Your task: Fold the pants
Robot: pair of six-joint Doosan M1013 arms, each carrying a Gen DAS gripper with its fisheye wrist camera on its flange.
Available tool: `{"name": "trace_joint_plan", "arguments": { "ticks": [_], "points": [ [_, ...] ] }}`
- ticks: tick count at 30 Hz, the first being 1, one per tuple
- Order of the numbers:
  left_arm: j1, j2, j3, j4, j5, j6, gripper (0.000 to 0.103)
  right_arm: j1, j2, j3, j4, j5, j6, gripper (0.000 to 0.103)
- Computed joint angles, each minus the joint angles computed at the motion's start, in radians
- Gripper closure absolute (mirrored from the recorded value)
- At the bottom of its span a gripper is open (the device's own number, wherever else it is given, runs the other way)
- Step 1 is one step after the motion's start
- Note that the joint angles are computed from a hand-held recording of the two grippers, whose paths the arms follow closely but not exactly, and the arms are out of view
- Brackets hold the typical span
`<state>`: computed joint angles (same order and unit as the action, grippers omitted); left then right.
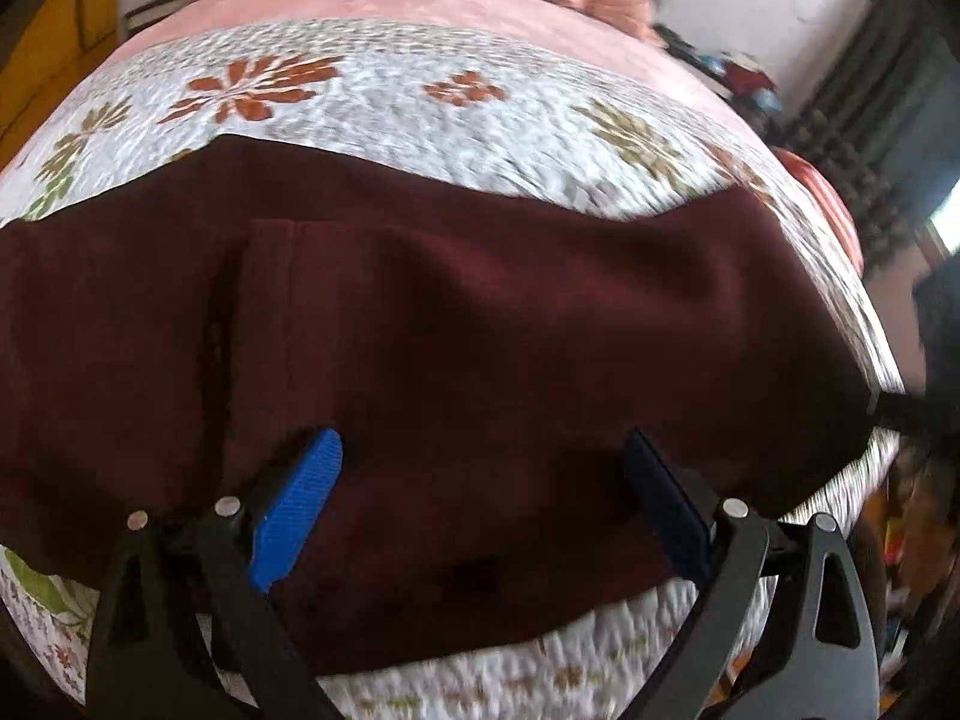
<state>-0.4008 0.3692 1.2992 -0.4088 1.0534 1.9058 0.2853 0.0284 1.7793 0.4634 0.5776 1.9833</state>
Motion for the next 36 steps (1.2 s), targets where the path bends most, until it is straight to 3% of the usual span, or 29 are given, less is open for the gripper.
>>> {"name": "trace_joint_plan", "arguments": {
  "ticks": [3,5,7,9,10,12,15,17,20,23,27,30,36],
  "points": [
    [0.015,-0.010,0.023,-0.046,-0.016,0.047,0.009,0.027,0.018,-0.010,-0.167,0.048,0.141,0.073],
    [0.017,-0.010,0.019,-0.060,-0.005,0.047,0.009,0.015,0.042,0.001,-0.160,0.079,0.176,0.071],
    [0.011,-0.012,0.004,-0.042,0.001,-0.007,0.009,-0.003,0.037,0.027,-0.073,0.043,0.135,0.069],
    [0.014,-0.022,0.001,-0.084,-0.028,-0.035,0.009,-0.004,0.031,0.016,-0.083,0.059,0.126,0.062],
    [0.012,-0.025,-0.001,-0.105,-0.047,-0.030,0.009,0.007,0.031,-0.007,-0.164,0.094,0.169,0.054],
    [0.000,-0.026,-0.011,-0.111,-0.067,-0.002,0.009,0.019,0.033,-0.043,-0.303,0.139,0.256,0.053],
    [-0.023,-0.014,-0.024,-0.087,-0.070,0.021,0.009,0.045,0.005,-0.054,-0.480,0.112,0.398,0.053],
    [-0.032,-0.001,-0.033,-0.063,-0.054,0.002,0.009,0.045,0.004,-0.061,-0.462,0.065,0.348,0.053],
    [-0.037,0.027,-0.046,-0.019,0.006,-0.055,0.009,0.040,0.038,-0.085,-0.357,0.071,0.236,0.056],
    [-0.022,0.025,-0.013,-0.060,-0.009,0.019,0.009,0.035,0.079,-0.096,-0.348,0.158,0.260,0.065],
    [-0.012,0.028,-0.040,-0.068,0.038,-0.002,0.010,0.026,0.067,-0.070,-0.315,0.119,0.292,0.068],
    [0.010,0.011,-0.032,-0.096,0.015,-0.075,0.010,0.037,0.049,-0.074,-0.362,0.109,0.332,0.061],
    [0.020,0.012,0.001,-0.071,-0.017,-0.041,0.009,0.054,0.079,-0.086,-0.410,0.158,0.352,0.062]
  ]
}}
